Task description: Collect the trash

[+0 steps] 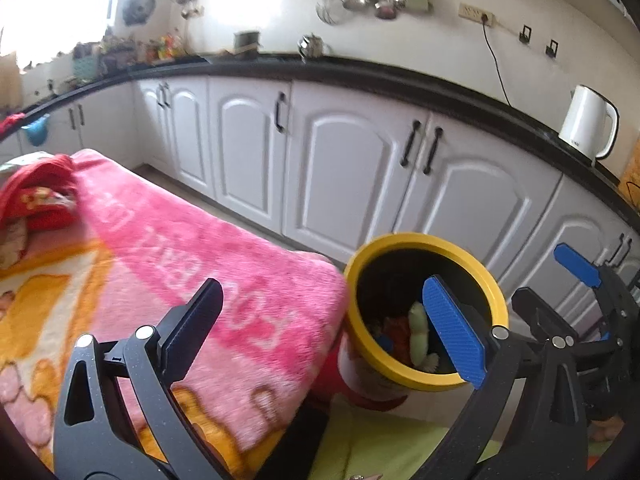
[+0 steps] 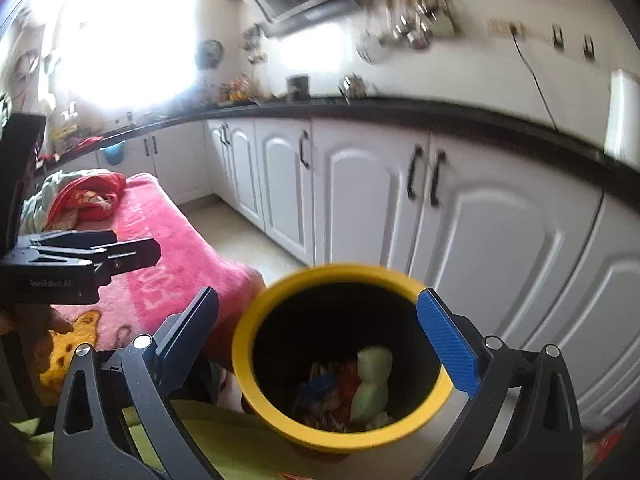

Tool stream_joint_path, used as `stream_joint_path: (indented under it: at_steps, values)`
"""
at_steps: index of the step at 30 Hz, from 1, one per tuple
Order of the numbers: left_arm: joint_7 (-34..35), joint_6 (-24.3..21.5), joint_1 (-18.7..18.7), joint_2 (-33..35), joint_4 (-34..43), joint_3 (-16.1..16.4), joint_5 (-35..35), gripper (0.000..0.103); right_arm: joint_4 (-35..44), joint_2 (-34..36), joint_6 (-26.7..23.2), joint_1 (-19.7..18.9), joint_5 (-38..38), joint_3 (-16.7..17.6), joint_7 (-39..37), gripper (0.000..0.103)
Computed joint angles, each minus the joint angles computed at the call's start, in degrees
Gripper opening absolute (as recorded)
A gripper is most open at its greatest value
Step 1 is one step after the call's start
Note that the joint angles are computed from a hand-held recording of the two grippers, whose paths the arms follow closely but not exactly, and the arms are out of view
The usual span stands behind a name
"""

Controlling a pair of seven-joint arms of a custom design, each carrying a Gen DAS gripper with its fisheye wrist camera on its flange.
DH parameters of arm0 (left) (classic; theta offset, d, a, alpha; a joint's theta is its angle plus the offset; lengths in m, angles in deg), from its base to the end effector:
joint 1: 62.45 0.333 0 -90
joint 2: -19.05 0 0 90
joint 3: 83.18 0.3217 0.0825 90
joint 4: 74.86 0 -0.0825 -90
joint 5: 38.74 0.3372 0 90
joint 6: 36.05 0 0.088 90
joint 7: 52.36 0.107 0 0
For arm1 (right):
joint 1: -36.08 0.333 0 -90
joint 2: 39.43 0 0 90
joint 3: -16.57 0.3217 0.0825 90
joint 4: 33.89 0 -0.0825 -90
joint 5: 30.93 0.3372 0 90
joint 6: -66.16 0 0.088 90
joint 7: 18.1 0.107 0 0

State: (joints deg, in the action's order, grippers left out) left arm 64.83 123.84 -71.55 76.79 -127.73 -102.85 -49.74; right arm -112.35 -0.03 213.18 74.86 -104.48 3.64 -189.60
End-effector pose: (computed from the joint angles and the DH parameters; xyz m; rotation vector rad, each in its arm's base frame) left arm 0.7599 -0.2424 0.4058 -1.2456 2.1816 -1.1894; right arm 0.6269 0.3701 0.3906 -1.4102 1.7181 -1.0886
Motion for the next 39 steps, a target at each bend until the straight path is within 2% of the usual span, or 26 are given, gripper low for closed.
stream_joint_path:
  at_steps: [5, 10, 15, 18, 22, 28, 39]
  values:
    - [2.19, 13.2, 4.71, -6.93, -15.45, -3.01, -1.64, 0.092, 4.0, 2.07, -2.6, 2.59, -3.87, -1.27, 1.07, 0.097]
    - [0.41, 23.5, 7.89, -9.68, -23.19, -4.9, 0.42, 0.092, 8.44, 4.65, -5.74, 4.19, -4.55, -1.8, 3.55, 0.097]
    - [-2.39, 30.74, 11.2, -11.57, -29.16, -6.81, 3.53, 0.092, 11.68, 6.67, -8.08, 6.56, -5.87, -3.14, 7.08, 0.097]
    - [-4.1, 34.35, 13.2, -12.33, -32.06, -8.21, 6.05, 0.092, 11.4, 6.63, -9.22, 9.36, -11.11, -5.04, 9.27, 0.097]
    - [-6.75, 37.55, 15.18, -12.73, -34.66, -9.5, 9.47, 0.092, 9.1, 5.14, -11.2, 10.87, -17.48, -4.76, 13.45, 0.097]
    - [-11.09, 39.27, 17.03, -11.94, -35.7, -10.8, 14.66, 0.092, 8.48, 4.75, -11.14, 8.31, -18.14, -1.47, 14.74, 0.097]
    - [-19.07, 38.43, 15.72, -11.84, -34.89, -7.43, 20.3, 0.092, 10.15, 6.19, -10.16, 7.17, -14.33, -1.17, 12.87, 0.097]
